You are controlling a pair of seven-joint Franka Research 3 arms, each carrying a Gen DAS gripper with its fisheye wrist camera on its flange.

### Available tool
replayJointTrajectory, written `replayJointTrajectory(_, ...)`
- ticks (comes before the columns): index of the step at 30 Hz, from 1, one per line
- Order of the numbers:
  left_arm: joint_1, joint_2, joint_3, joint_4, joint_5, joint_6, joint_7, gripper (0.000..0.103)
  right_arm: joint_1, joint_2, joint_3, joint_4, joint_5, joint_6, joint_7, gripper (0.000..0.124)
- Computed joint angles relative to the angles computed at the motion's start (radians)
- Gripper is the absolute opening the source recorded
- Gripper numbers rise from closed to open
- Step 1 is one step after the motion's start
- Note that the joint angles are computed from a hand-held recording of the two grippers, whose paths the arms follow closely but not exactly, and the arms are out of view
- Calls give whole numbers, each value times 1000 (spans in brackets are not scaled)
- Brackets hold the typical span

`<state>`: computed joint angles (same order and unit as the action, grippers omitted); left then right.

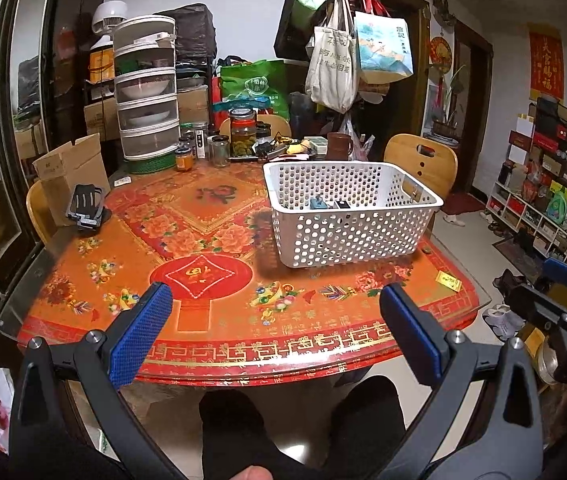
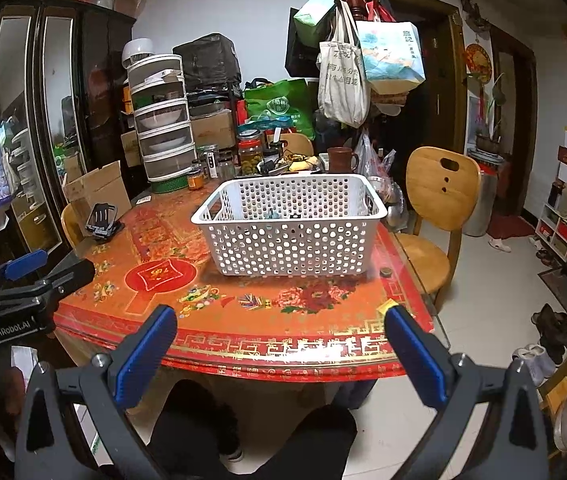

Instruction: Organize rigid objects

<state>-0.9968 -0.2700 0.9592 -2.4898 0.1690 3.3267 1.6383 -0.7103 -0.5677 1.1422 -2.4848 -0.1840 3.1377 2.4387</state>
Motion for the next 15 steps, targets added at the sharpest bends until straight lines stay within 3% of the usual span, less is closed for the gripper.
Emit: replayJointTrajectory(15, -20, -21, 23, -7, 1, -4, 17, 102, 13, 4, -11, -3, -5, -1, 1, 103)
